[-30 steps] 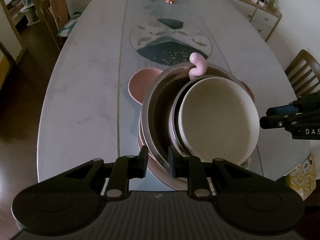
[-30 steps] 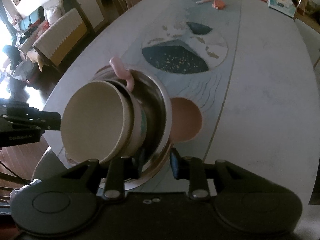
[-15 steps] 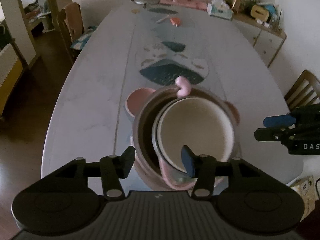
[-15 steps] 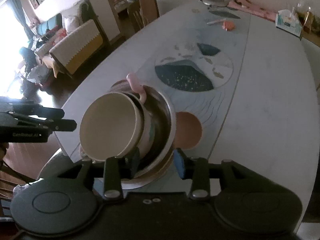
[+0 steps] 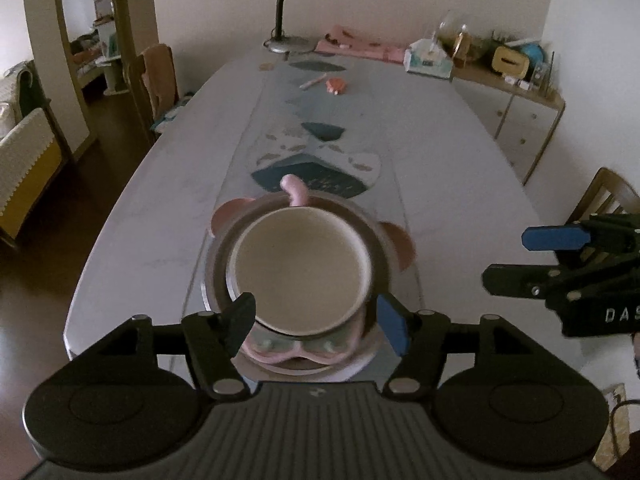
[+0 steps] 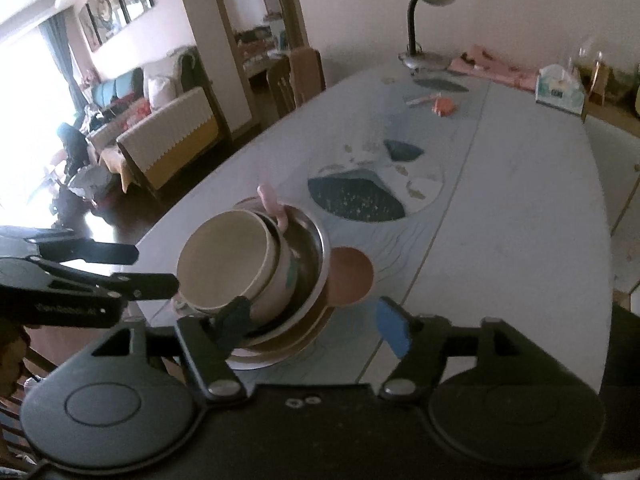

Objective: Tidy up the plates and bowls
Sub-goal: 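Open both grippers and pull them back from the stack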

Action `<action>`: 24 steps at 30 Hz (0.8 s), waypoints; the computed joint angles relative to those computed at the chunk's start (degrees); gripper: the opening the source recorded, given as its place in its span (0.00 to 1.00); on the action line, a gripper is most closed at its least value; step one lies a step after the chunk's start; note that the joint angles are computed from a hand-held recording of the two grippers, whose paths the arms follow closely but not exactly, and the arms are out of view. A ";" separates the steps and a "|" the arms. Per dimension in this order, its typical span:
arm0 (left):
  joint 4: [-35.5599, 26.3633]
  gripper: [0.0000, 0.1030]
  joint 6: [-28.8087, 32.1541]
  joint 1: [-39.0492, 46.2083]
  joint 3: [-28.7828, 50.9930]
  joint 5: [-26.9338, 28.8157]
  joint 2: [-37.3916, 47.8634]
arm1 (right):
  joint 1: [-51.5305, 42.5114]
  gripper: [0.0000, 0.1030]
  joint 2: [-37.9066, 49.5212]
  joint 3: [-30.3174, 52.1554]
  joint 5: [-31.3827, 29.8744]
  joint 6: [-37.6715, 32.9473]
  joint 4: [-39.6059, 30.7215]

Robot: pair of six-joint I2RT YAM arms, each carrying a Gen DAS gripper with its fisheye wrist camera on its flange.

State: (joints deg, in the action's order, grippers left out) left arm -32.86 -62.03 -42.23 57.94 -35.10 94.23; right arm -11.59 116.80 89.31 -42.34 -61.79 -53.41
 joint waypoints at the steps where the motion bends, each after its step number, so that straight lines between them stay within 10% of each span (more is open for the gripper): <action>1: -0.56 0.68 -0.87 -1.00 0.84 -1.03 0.72 | -0.75 0.78 -0.55 -0.75 -1.05 -1.09 0.27; 14: -3.42 1.00 -9.87 -8.74 4.83 -8.82 3.99 | -6.73 0.96 -2.58 -3.68 -7.70 -5.58 -0.46; 24: -3.48 1.00 -11.87 -9.28 2.83 -9.76 2.11 | -6.93 1.00 -6.96 -10.32 -10.03 0.91 8.14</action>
State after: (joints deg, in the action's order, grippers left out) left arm -36.33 -73.89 -51.52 60.77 -44.86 96.34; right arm -18.52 109.84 79.00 -52.37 -60.87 -45.27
